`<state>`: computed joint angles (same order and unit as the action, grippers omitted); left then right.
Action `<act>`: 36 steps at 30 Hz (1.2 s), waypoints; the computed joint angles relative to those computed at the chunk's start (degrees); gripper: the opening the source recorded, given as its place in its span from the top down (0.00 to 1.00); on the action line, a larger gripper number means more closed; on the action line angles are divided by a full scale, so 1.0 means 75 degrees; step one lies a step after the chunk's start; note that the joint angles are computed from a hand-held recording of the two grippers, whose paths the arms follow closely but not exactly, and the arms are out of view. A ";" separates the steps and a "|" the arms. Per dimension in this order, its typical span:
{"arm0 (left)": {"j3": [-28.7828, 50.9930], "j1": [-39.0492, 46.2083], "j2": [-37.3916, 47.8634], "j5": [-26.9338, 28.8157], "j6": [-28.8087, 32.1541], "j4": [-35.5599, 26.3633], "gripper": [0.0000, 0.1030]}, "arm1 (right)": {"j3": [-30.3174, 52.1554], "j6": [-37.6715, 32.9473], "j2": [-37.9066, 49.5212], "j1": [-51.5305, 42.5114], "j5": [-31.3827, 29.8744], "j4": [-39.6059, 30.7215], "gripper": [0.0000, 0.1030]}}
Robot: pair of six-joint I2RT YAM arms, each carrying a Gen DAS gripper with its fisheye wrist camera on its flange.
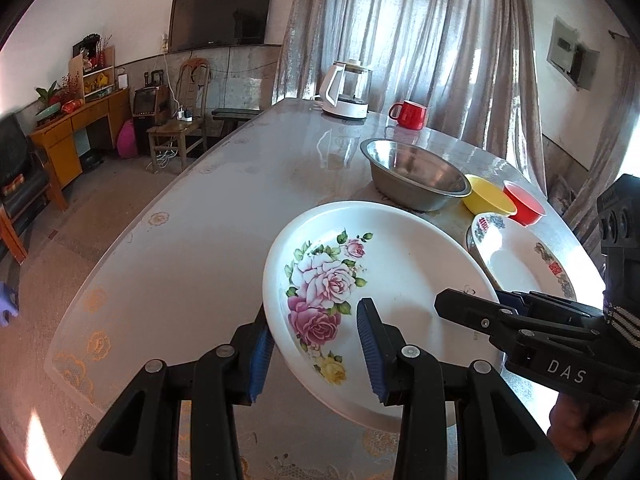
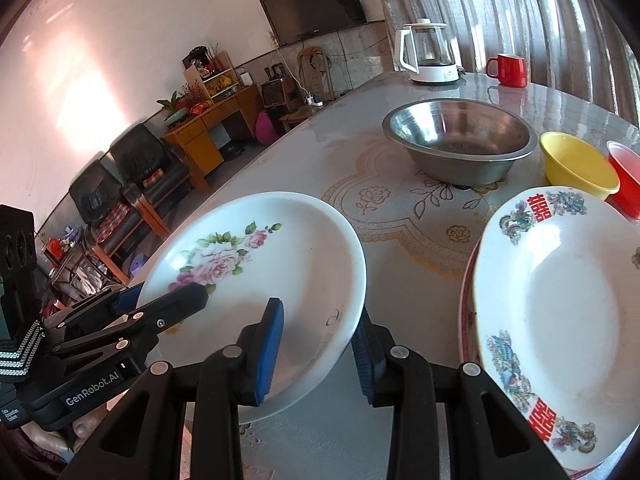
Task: Organize plates and bowls
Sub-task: 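Lift the pink-rose plate and carry it over the double-happiness plate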
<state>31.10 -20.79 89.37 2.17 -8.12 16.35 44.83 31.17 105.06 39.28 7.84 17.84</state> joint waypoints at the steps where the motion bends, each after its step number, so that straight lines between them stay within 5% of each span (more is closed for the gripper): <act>1: 0.0040 -0.0075 -0.0002 -0.0024 0.0022 -0.0013 0.62 | -0.0100 0.0033 -0.0105 -0.0012 0.0048 0.0022 0.68; 25: 0.2465 -0.2618 0.1506 -0.0344 0.0244 -0.0635 0.62 | -0.2987 0.0924 -0.3256 -0.1414 0.0878 0.0014 0.68; 36: 0.3963 -0.3022 0.2776 -0.0194 0.0320 -0.1385 0.62 | -0.3276 0.1000 -0.3435 -0.2218 0.0934 -0.0379 0.68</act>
<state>60.82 -43.46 110.19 0.72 -5.72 5.97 20.27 38.67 79.29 22.65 14.85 15.00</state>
